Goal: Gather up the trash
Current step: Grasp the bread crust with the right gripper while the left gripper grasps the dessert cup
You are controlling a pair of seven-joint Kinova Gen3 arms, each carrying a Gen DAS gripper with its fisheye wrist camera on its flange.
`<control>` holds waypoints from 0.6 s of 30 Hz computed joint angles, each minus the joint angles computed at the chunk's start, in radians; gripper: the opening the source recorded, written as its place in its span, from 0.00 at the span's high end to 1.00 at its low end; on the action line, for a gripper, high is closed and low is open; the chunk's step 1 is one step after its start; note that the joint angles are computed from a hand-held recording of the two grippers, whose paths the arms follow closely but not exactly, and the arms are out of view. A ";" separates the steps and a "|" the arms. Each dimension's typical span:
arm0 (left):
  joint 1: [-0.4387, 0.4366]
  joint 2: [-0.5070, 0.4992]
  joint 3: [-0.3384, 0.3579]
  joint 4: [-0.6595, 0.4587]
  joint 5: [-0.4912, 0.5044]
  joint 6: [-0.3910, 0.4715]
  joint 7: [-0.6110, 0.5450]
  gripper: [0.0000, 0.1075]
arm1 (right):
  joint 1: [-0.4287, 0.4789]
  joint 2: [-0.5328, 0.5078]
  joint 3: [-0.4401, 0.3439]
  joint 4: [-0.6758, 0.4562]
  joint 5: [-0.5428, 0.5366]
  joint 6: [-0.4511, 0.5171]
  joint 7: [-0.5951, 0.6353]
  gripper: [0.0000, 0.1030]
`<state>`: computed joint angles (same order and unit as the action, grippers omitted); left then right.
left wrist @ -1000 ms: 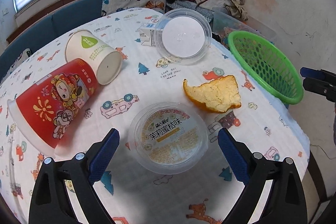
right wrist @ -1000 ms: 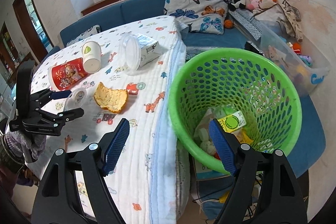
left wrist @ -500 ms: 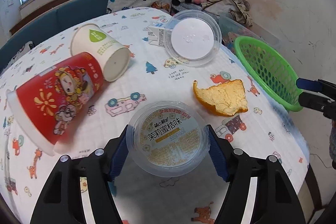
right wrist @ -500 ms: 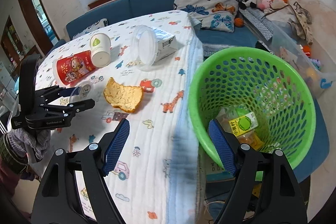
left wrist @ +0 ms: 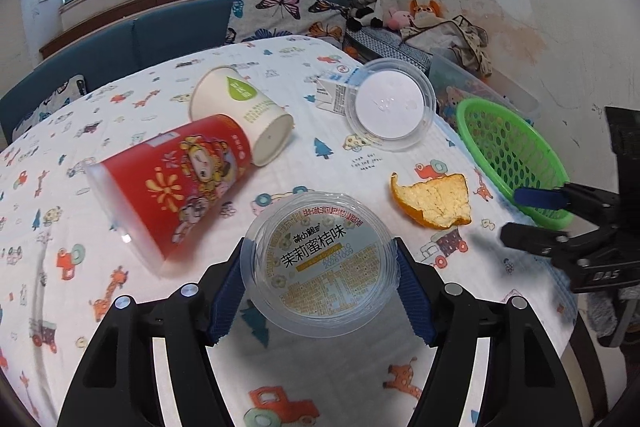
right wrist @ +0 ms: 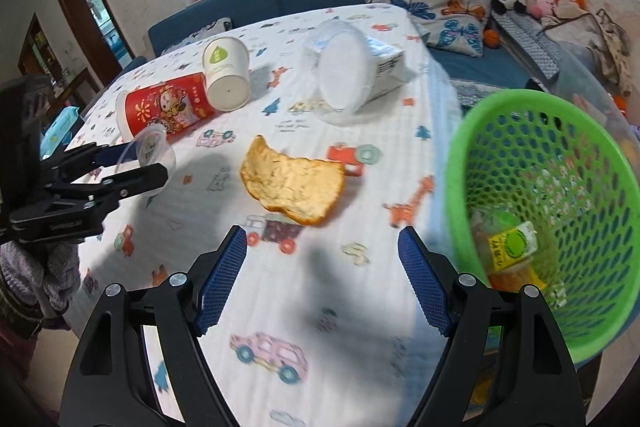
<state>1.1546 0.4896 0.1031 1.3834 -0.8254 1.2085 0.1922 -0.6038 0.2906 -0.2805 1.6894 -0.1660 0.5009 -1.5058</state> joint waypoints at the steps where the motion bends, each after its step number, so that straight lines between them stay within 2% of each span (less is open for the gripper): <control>1: 0.004 -0.002 -0.001 0.000 0.000 0.008 0.004 0.38 | -0.008 0.008 0.002 -0.008 0.005 0.004 -0.005 0.24; 10: 0.021 -0.033 0.015 0.046 -0.024 0.031 0.068 0.38 | -0.105 0.102 0.055 -0.097 0.103 0.041 -0.137 0.24; 18: 0.014 -0.048 0.034 0.079 -0.040 0.026 0.115 0.38 | -0.209 0.124 0.123 -0.124 0.255 0.037 -0.272 0.24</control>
<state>1.1684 0.4413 0.1374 1.4621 -0.8652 1.2341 0.3069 -0.8126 0.4149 -0.1579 1.5658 0.0888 0.5377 -1.7778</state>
